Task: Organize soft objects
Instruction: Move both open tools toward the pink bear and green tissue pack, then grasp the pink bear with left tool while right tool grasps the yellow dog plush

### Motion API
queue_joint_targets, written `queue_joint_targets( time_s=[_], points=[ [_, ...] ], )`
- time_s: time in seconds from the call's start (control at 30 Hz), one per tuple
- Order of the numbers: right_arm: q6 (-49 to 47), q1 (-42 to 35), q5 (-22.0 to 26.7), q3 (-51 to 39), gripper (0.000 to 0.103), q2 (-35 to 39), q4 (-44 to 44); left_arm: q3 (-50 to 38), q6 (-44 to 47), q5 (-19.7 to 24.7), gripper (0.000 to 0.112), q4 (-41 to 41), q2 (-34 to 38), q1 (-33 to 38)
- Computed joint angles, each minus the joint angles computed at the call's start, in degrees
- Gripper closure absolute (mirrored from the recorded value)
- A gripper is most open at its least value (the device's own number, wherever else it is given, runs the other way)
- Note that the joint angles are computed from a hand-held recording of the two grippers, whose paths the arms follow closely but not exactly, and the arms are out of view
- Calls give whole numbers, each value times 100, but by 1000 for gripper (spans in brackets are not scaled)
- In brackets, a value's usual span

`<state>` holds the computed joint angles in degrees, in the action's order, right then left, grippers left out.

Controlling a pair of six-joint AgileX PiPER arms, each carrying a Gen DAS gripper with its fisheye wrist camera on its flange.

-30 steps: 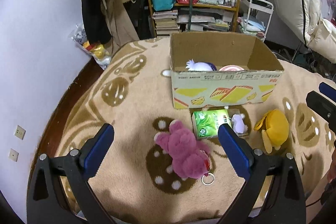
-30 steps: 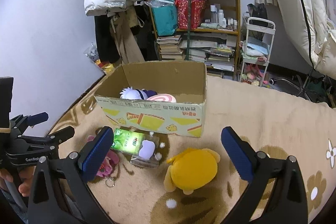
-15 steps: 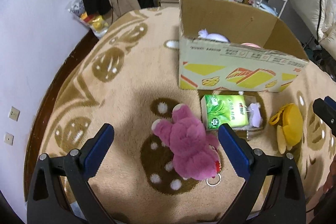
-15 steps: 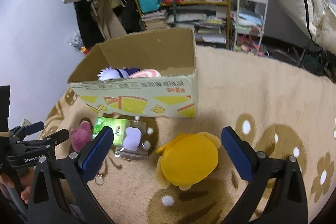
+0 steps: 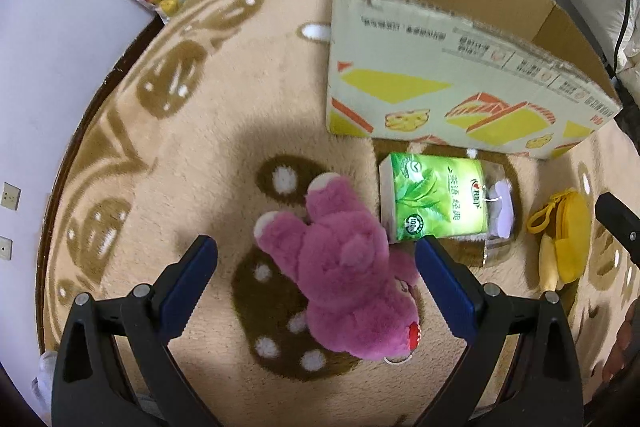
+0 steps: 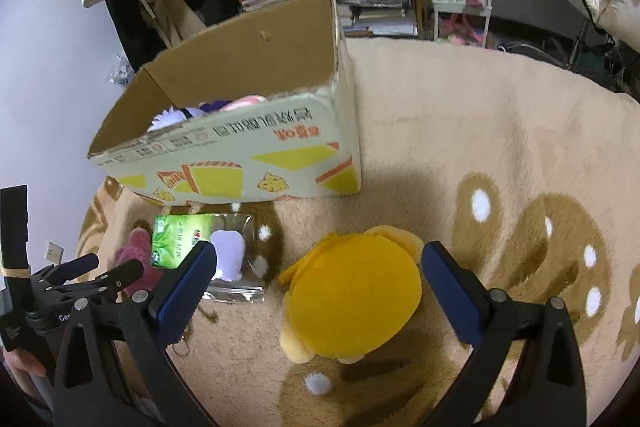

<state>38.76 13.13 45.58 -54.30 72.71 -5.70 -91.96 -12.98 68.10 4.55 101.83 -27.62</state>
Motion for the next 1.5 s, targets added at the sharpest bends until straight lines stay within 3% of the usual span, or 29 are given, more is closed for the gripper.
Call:
queue_joint_targets(
  time_s=[0.37,0.43,0.53,0.7,1.03,1.17,1.5],
  points=[
    [-248,-104,280,-32,0,605,351,-68,144,104,16,-93,336,-110],
    [-159,-68,363,-57,7,682,225,-29,148,69,17,-140,340,-129],
    [-80,-30,443,-59,9,781,98,9,221,91,28,-237,428,-156],
    [-56,36,623,-62,16,1028,13,96,226,11,34,-274,440,-143],
    [85,261,624,-62,23,636,-62,583,265,-264,52,-328,-56,-96],
    [302,597,658,-168,24,490,-245,775,288,-403,67,-447,-320,-91],
    [811,1015,625,-72,24,-172,-807,1262,175,-793,72,-271,-1190,-234]
  ],
)
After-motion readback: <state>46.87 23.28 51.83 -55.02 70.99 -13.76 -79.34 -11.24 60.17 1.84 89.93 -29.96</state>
